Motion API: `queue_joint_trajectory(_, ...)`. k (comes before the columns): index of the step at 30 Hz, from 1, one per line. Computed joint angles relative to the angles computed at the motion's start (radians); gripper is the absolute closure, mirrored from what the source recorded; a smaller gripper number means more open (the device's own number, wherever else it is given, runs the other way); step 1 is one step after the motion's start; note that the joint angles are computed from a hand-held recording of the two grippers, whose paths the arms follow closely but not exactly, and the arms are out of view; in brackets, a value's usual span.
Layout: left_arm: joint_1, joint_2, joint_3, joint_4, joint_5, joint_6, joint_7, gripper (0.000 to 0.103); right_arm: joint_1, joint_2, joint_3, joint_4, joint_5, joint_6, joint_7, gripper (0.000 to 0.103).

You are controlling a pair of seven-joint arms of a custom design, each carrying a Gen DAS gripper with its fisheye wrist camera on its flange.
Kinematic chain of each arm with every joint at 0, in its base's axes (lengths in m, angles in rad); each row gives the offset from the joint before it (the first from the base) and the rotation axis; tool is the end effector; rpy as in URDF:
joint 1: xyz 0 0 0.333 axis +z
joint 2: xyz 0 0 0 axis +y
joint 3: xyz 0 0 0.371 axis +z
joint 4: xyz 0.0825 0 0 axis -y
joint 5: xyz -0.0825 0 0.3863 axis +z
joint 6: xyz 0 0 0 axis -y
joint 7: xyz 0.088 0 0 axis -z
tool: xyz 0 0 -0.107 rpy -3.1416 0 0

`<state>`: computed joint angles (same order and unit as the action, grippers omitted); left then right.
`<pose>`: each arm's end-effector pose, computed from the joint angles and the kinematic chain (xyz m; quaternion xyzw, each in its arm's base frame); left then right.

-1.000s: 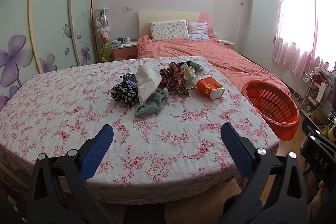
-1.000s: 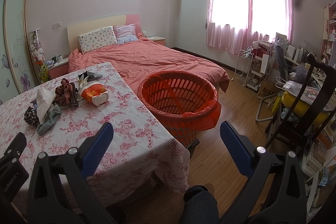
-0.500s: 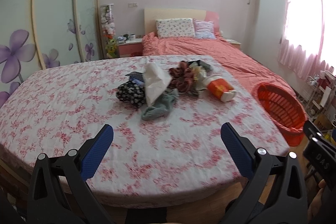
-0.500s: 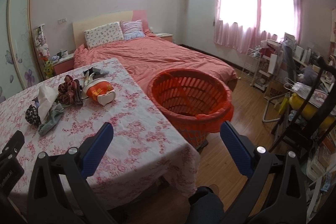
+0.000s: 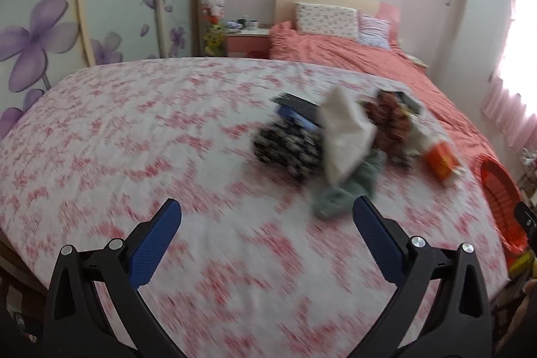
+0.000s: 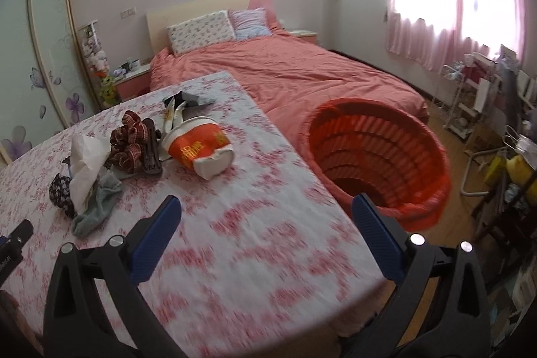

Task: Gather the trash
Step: 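Grasp the black floral cloth with the left tool while the right tool grasps the orange-red paper cup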

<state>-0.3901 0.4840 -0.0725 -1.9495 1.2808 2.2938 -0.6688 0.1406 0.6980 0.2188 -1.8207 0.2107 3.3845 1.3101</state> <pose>0.5869 -0.2653 0.2752 -0.8479 0.3375 -0.1753 0.3694 0.7020 0.2045 0.3005 -0.7231 0.5464 -0.2254 0.3575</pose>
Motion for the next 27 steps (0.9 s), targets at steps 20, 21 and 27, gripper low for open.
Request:
queue_joint_trajectory(20,0.095,0.109,0.074,0.101,0.051,0.248,0.135,0.014,0.181,0.512,-0.147,0.971,0.011,-0.725,-0.006,0.014)
queue_joint_trajectory(21,0.097,0.114,0.078,0.106,0.048,0.261,0.141,0.015,0.183,0.517,-0.148,0.979,0.010,-0.727,-0.006,0.014)
queue_joint_trajectory(27,0.108,0.137,0.103,0.126,0.027,0.335,0.166,0.031,0.194,0.534,-0.151,1.012,-0.001,-0.731,-0.023,0.016)
